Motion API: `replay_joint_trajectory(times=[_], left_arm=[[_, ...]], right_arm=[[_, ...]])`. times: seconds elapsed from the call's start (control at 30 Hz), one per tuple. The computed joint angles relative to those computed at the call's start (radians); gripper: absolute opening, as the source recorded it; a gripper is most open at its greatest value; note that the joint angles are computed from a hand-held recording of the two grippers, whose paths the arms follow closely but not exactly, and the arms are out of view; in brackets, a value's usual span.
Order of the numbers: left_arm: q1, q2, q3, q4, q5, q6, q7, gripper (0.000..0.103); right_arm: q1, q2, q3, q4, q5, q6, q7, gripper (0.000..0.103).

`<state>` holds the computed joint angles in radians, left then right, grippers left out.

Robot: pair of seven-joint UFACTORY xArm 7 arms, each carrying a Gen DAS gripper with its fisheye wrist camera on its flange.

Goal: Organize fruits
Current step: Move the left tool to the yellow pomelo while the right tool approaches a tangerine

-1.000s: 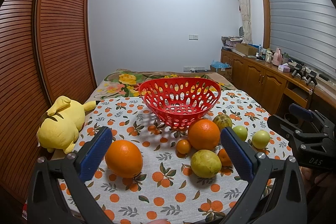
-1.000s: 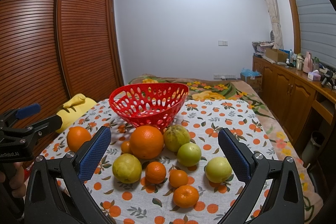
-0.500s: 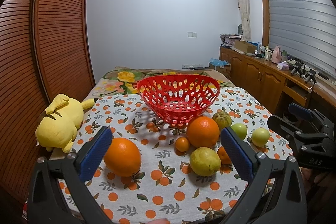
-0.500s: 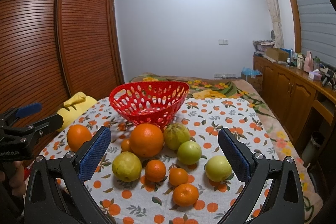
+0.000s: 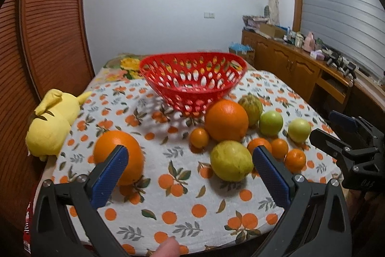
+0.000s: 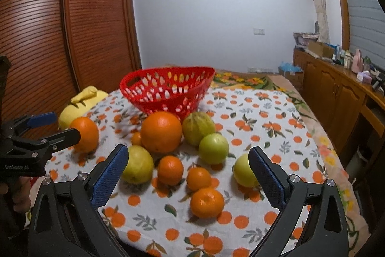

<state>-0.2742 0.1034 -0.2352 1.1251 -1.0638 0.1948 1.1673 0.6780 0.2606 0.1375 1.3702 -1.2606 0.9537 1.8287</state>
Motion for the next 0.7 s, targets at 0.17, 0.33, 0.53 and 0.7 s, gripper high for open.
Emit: replay_joint_trajectory(times=[0.17, 0.33, 0.53, 0.7], left_arm=[[0.002, 0.037, -0.002, 0.015, 0.064, 0.035, -0.033, 0.103], [0.01, 0.064, -0.012, 0.027, 0.155, 0.06, -0.096, 0.103], [0.021, 0.1, -0.027, 0.049, 0.23, 0.102, -0.14, 0.103], [0.033, 0.133, -0.043, 0.078, 0.271, 0.128, -0.158, 0.102]], right_arm=[[-0.015, -0.012, 0.003, -0.041, 0.03, -0.036, -0.003, 0.092], [-0.036, -0.018, 0.003, -0.078, 0.069, -0.089, -0.012, 0.083], [-0.061, -0.012, -0.005, -0.113, 0.109, -0.17, -0.021, 0.068], [-0.075, -0.007, -0.016, -0.131, 0.128, -0.225, -0.026, 0.059]])
